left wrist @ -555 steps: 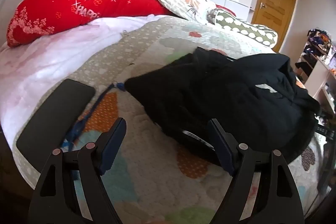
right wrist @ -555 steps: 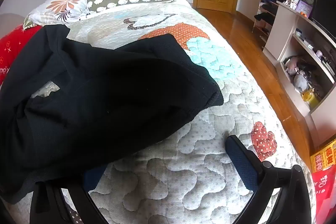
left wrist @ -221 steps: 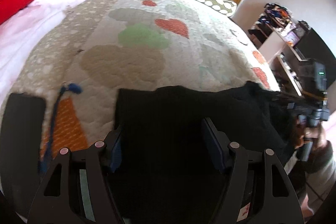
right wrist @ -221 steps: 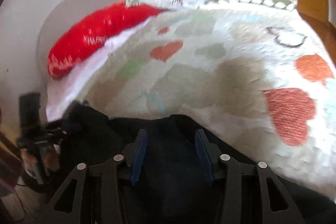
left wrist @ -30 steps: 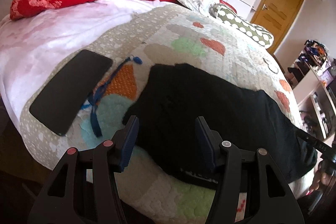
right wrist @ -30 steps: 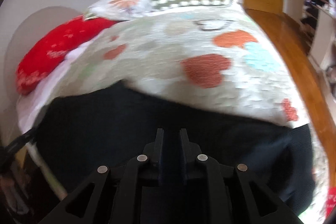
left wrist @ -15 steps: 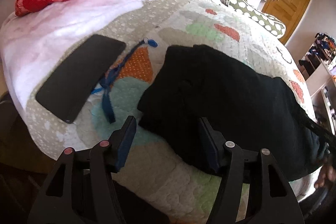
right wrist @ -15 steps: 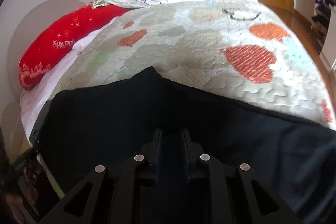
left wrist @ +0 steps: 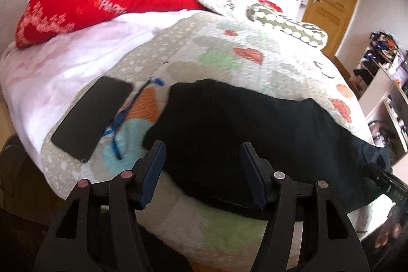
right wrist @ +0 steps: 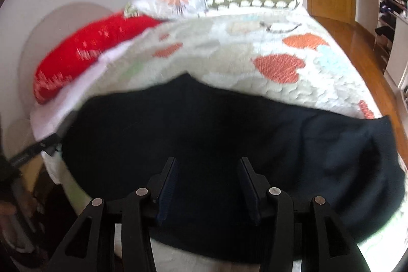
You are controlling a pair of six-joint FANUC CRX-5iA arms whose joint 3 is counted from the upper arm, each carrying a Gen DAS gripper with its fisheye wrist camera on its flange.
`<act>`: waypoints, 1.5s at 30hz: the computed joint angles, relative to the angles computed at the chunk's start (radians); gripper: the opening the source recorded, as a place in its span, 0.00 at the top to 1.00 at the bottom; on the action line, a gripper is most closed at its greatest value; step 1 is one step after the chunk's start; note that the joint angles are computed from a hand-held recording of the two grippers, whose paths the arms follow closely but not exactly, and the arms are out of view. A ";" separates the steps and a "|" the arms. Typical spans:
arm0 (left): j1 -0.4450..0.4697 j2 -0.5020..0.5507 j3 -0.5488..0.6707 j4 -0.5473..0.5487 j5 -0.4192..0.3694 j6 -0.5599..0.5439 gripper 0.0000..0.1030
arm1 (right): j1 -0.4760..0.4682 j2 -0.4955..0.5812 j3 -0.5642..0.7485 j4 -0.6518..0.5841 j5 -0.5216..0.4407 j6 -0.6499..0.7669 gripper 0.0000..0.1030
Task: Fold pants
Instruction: 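Grasp a pants leg end with the right gripper and lift it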
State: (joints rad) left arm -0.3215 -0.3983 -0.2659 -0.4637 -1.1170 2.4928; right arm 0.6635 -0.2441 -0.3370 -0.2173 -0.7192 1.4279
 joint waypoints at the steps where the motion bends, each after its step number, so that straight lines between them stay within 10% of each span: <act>1: -0.001 0.008 0.005 0.008 0.010 -0.009 0.41 | -0.013 -0.013 -0.001 -0.023 -0.012 0.016 0.54; 18: 0.019 0.389 0.157 0.576 0.297 -0.589 0.28 | -0.360 -0.161 -0.100 -0.192 -0.153 0.136 0.54; 24: -0.060 0.605 0.379 0.626 0.253 -0.747 0.28 | -0.525 -0.090 -0.045 -0.466 -0.157 0.314 0.42; 37: -0.083 0.920 0.690 0.834 0.118 -1.127 0.28 | -0.563 -0.024 -0.025 -0.577 -0.101 0.419 0.36; 41: -0.118 0.990 0.804 0.754 0.073 -1.127 0.28 | -0.545 -0.024 -0.040 -0.579 -0.051 0.431 0.35; 45: -0.113 0.984 0.760 0.808 0.139 -1.163 0.40 | -0.475 -0.035 -0.076 -0.488 0.064 0.347 0.53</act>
